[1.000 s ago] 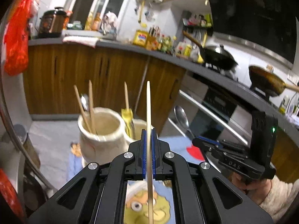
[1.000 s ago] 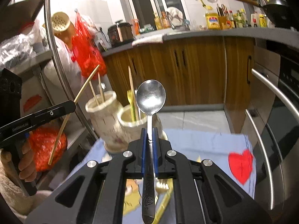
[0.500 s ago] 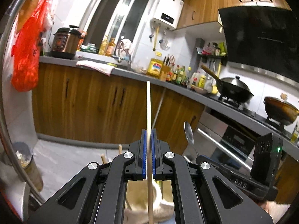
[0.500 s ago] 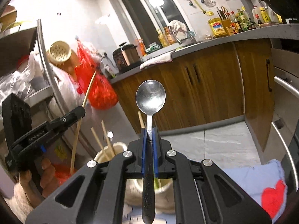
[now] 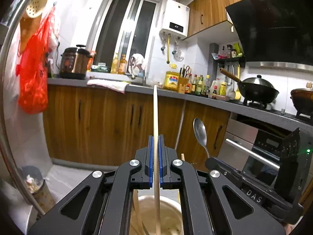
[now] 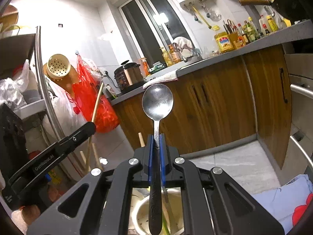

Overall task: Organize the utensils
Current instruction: 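Lift the chopstick and spoon upright with both tools toward the ceramic holder, then lower the chopstick into the larger cup while the right tool lowers the spoon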

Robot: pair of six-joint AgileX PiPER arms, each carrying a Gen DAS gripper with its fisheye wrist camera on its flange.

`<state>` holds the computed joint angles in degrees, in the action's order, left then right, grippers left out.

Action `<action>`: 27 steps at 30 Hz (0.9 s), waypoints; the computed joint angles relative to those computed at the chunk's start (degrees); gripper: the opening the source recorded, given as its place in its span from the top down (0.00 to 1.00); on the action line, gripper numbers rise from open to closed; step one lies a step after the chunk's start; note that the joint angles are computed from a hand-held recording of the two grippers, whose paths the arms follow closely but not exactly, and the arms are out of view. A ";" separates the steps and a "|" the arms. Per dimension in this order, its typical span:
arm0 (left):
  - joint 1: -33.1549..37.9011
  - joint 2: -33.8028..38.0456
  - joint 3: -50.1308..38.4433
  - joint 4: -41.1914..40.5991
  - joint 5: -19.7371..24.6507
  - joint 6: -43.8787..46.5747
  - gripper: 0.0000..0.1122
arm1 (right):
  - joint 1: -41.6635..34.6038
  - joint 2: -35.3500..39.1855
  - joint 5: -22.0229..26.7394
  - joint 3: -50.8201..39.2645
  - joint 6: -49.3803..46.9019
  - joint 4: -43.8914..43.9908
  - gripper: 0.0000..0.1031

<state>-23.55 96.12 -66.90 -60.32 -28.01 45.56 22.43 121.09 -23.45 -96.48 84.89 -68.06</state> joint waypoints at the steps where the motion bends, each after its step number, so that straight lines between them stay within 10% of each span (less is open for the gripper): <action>1: -0.16 0.54 -0.19 0.17 -0.58 0.13 0.96 | 0.23 0.00 0.29 0.38 -1.83 1.52 0.94; 14: 0.02 1.36 2.98 4.66 -2.00 -4.49 0.95 | 2.84 1.77 4.30 2.53 -26.02 22.98 0.94; 27: -0.36 -0.94 7.95 4.26 0.46 -4.83 0.95 | 1.72 -1.93 2.80 9.42 -27.63 22.29 0.94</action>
